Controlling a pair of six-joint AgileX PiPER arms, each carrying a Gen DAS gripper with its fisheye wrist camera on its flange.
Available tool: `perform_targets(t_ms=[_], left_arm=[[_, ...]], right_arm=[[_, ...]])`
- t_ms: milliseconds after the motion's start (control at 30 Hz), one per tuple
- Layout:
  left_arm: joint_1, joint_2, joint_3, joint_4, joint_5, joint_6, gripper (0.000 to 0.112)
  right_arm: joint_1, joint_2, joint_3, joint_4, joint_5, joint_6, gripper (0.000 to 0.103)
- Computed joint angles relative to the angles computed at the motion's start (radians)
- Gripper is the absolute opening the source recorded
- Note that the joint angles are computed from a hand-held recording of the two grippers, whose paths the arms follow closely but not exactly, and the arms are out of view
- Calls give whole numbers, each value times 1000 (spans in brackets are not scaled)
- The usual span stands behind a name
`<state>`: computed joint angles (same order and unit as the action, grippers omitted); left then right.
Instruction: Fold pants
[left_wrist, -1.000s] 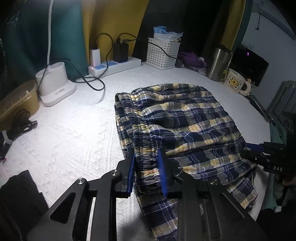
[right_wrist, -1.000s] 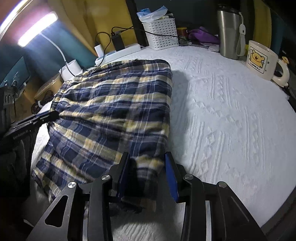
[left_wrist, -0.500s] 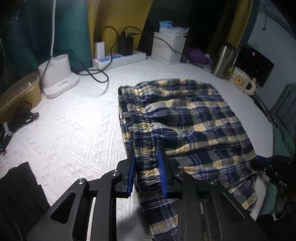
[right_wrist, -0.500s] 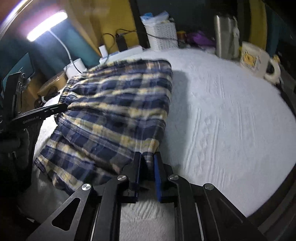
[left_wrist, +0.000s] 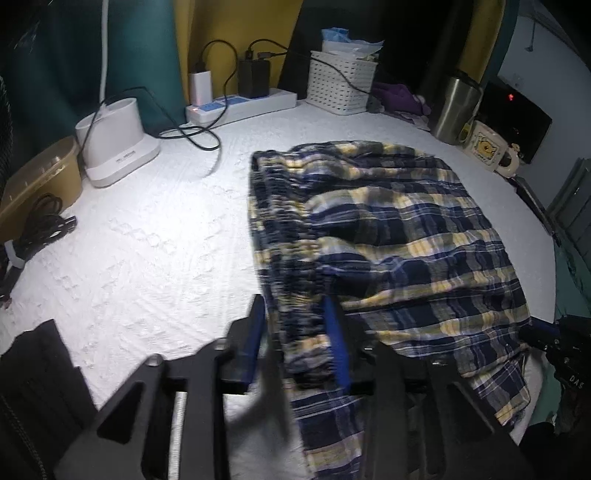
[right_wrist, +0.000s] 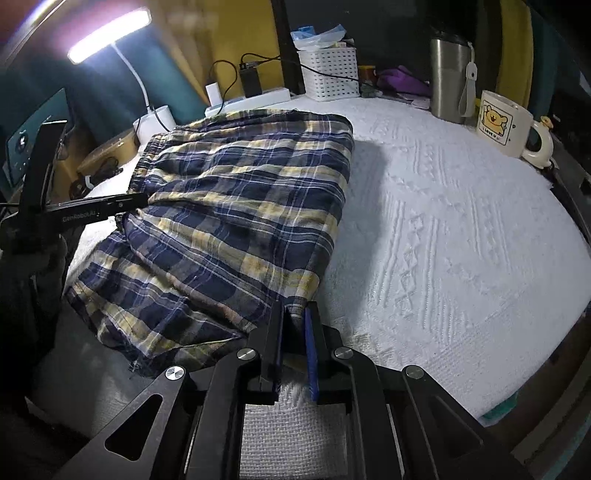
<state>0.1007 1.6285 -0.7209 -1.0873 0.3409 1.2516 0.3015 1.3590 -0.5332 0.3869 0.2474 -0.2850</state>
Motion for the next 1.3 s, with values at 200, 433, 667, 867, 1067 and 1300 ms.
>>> perform_targets(t_ms=[200, 433, 667, 867, 1067, 1300], left_arm=[[33, -20, -45, 139, 67, -142, 57], [16, -75, -78, 137, 73, -176, 65], [-15, 7, -188, 221, 69, -286, 66], [-45, 69, -255, 263, 76, -330, 68], [-54, 85, -299, 260, 97, -343, 75], [-51, 129, -368, 311, 101, -349, 76]], right_arm=[[-84, 21, -32, 221, 63, -370, 24], [-196, 52, -115, 349, 121, -567, 93], [-260, 159, -253, 370, 129, -612, 93], [-275, 253, -367, 273, 113, -463, 93], [-314, 303, -438, 264, 122, -435, 93], [-317, 364, -514, 230, 107, -388, 93]])
